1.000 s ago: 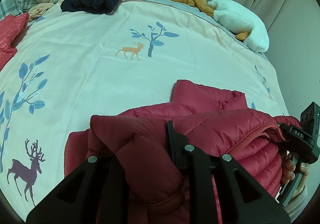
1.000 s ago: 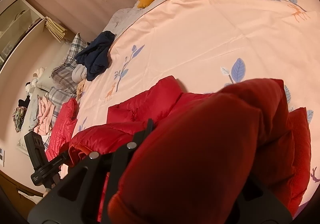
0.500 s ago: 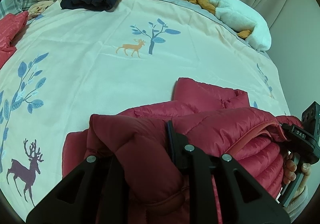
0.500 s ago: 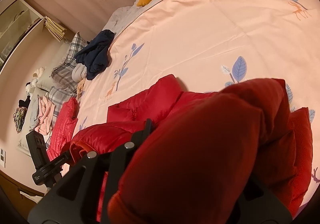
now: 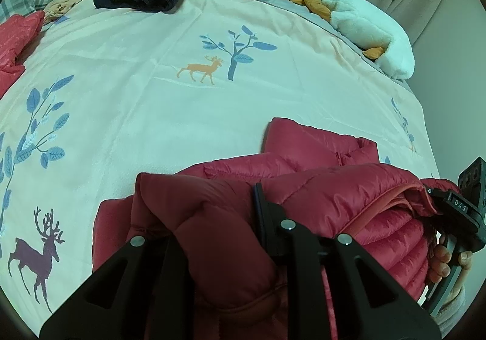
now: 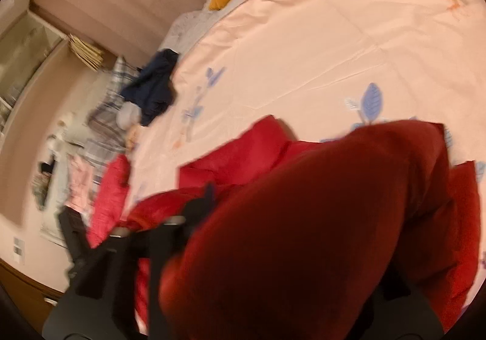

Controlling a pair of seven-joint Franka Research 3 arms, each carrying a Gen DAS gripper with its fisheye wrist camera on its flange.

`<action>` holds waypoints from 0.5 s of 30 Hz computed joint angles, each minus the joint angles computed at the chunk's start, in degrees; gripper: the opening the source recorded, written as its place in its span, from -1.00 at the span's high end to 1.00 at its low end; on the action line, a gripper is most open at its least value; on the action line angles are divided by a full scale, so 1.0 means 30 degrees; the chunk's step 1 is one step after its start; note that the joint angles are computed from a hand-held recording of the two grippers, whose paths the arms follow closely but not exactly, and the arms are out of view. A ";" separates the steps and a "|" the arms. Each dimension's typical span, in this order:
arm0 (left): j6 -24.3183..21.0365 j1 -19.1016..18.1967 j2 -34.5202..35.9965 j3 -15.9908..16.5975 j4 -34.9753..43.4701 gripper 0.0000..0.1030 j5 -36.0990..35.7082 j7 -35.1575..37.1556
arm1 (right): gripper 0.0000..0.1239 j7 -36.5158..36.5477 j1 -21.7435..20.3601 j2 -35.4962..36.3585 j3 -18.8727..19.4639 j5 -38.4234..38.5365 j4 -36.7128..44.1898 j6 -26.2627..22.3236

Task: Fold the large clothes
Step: 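Lower the hem onto the collar with both tools, folding the jacket in half, then open both tools to release the folded hem and pull back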

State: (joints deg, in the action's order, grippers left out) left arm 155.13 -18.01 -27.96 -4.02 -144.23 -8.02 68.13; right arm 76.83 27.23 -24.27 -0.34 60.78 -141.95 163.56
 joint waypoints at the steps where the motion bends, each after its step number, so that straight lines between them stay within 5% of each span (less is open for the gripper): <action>1: 0.0100 -0.0078 0.0028 0.0091 -0.0010 0.63 -0.0180 -0.0001 | -0.20 -0.0411 0.0282 -0.0031 -0.0198 0.0559 0.0070 0.0149; 11: 0.1202 -0.1105 -0.0441 0.1253 -0.0268 0.48 -0.2779 0.0706 | -0.37 0.0533 0.0259 -0.0778 -0.0176 0.0451 0.0278 0.1199; 15: 0.1164 -0.1546 -0.0806 0.1879 -0.0317 0.36 -0.3791 0.1041 | -0.37 0.2465 -0.0915 -0.1247 0.0516 -0.1599 -0.0104 0.1408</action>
State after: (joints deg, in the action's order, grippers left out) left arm 158.62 -22.65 -30.38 1.61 -145.18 -19.39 71.25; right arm 84.22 24.49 -28.01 1.20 55.98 -142.27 167.78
